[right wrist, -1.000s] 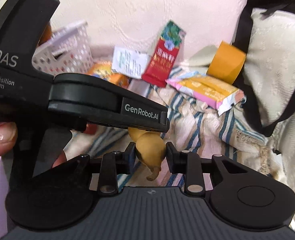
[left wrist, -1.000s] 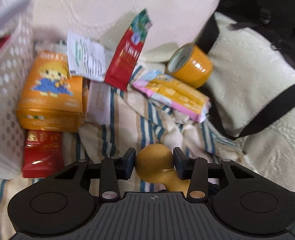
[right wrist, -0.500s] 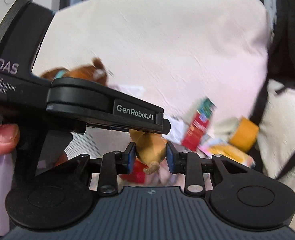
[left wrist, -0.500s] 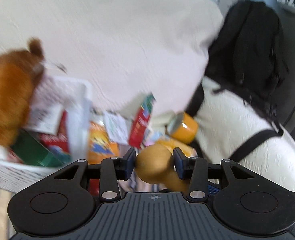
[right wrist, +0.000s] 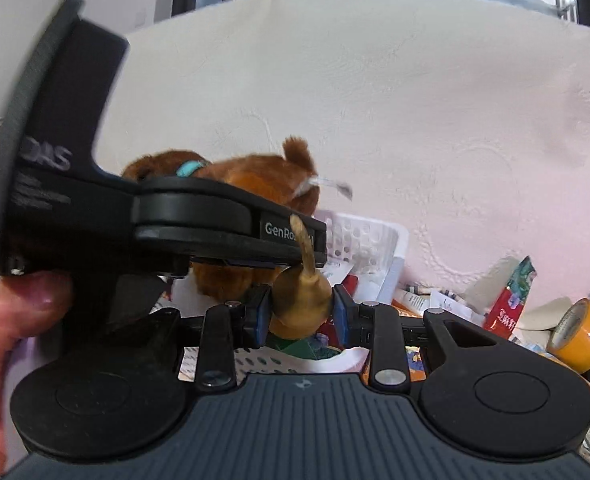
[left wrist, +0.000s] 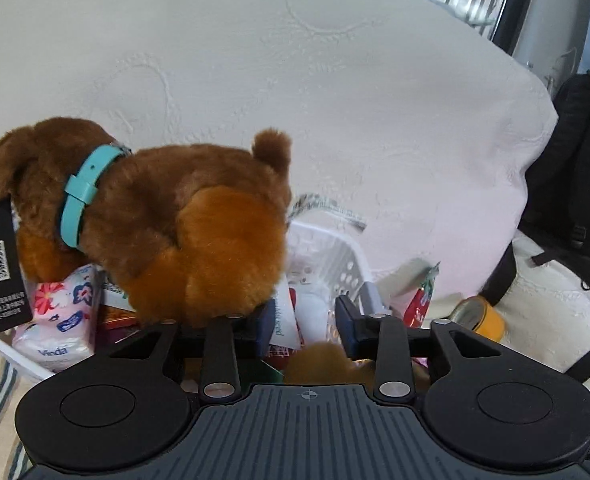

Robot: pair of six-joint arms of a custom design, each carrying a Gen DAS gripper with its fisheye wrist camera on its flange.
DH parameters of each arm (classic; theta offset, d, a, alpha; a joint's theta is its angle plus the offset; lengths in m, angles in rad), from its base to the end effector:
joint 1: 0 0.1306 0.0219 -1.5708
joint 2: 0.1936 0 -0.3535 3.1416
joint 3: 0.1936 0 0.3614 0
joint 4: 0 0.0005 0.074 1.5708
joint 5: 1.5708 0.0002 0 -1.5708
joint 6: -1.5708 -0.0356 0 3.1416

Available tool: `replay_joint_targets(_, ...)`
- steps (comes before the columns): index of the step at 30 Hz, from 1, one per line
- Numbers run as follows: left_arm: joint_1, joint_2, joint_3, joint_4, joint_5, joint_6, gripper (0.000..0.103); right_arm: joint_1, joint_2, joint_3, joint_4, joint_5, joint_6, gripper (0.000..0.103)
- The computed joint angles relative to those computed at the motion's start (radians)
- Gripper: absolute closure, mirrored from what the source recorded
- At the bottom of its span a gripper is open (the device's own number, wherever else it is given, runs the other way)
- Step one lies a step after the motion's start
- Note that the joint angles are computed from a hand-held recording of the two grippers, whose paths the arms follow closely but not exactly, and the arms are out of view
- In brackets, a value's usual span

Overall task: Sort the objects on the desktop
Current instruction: 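Lower the yellow toy into the basket and open the right gripper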

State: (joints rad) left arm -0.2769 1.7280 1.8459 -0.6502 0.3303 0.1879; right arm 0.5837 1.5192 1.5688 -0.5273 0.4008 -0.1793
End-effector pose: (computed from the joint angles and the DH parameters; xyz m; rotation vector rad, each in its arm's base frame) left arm 0.5690 -0.1742 0.4503 0.2966 2.1126 -0.6240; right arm 0.4482 0.2788 0.4492 -0.1590 2.0024 0.0757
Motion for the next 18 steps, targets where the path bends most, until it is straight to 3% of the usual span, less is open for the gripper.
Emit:
replay_joint_targets(5,-0.020,0.035,0.035,-0.019,-0.018,-0.023,0.047,-0.039,0.028,-0.009,0.017,-0.029,-0.037,0.067)
replay_joint_targets(9,-0.043,0.042,0.029,-0.008,-0.067,-0.030,0.046,-0.044,0.012,-0.037,0.045,-0.054,-0.044,0.067)
replay_joint_targets(12,-0.048,0.060,0.054,-0.055,-0.112,-0.058,0.035,-0.032,0.008,-0.053,0.091,-0.023,0.020,0.051)
replay_joint_targets(13,-0.047,0.062,0.052,-0.055,-0.126,-0.058,0.033,-0.021,-0.006,-0.069,0.099,0.015,0.037,0.033)
replay_joint_targets(14,-0.044,0.064,0.054,-0.056,-0.118,-0.052,0.031,-0.007,-0.023,-0.092,0.122,0.068,0.047,0.023)
replay_joint_targets(18,-0.032,0.052,0.050,-0.050,-0.083,-0.013,0.028,-0.012,-0.098,-0.175,0.148,0.046,0.025,0.021)
